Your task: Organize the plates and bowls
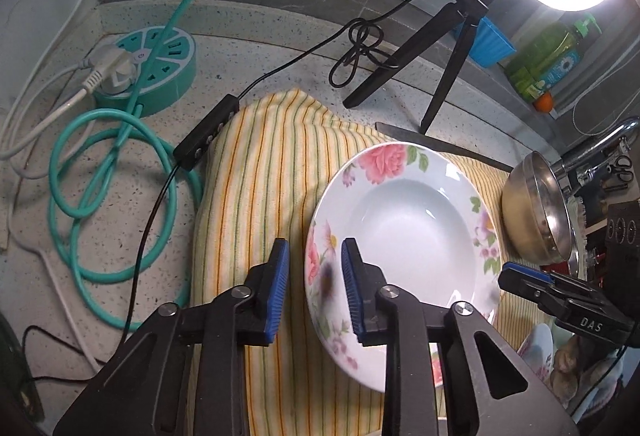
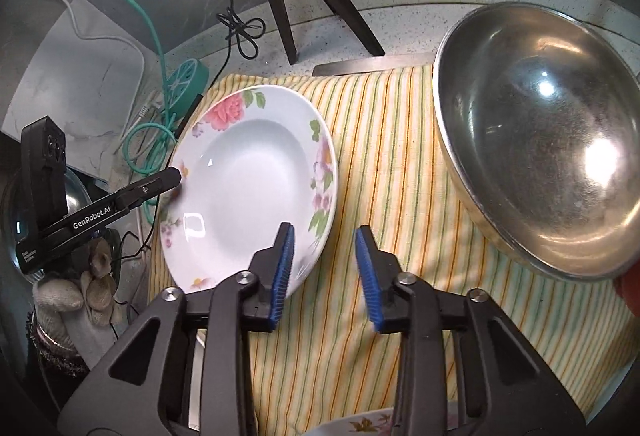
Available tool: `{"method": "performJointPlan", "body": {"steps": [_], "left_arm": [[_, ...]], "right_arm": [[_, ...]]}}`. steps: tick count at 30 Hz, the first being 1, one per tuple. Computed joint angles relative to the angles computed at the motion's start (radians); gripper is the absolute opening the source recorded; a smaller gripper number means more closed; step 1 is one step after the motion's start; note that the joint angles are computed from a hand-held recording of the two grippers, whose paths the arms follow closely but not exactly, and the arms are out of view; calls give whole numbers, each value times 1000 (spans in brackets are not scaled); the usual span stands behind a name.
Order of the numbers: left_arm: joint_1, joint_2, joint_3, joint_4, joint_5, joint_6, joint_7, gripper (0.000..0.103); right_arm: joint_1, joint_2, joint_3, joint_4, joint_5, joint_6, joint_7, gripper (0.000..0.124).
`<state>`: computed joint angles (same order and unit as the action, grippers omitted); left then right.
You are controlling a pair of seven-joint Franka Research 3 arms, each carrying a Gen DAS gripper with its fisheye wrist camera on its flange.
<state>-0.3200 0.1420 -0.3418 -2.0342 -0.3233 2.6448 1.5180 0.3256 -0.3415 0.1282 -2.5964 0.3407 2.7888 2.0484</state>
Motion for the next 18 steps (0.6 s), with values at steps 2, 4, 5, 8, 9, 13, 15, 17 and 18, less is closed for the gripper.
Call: {"method": "performJointPlan", "body": {"steps": [2, 4, 5, 8, 9, 13, 15, 17, 18], "left_arm": [[3, 6, -2, 4, -11, -4, 10, 22], [5, 13, -3, 9, -14, -8, 16, 19], [5, 18, -4, 14, -15, -11, 17, 19], [7, 29, -9, 26, -21, -16, 26, 15], [6, 33, -9, 32, -15, -19, 24, 15], [7, 34, -10, 33, -7, -18, 17, 15], [10, 34, -12, 32, -16, -17, 17, 15], [9, 31, -11, 28, -18, -13, 8, 15], [8, 32, -11, 28, -17, -11, 2, 15]], "right_arm": [[13, 16, -15, 8, 23, -1, -21, 26], [14, 27, -18, 15, 30, -2, -29, 22], [15, 32, -21, 19, 35, -2, -37, 21], [22, 45, -29, 29, 57, 2, -64, 17], [18, 47, -27, 33, 53, -1, -65, 15], [6, 55, -17, 47, 31, -15, -67, 12], [9, 55, -20, 47, 38, -16, -73, 12], [11, 57, -21, 48, 48, -14, -75, 12], [9, 57, -19, 49, 46, -16, -71, 12]]}}
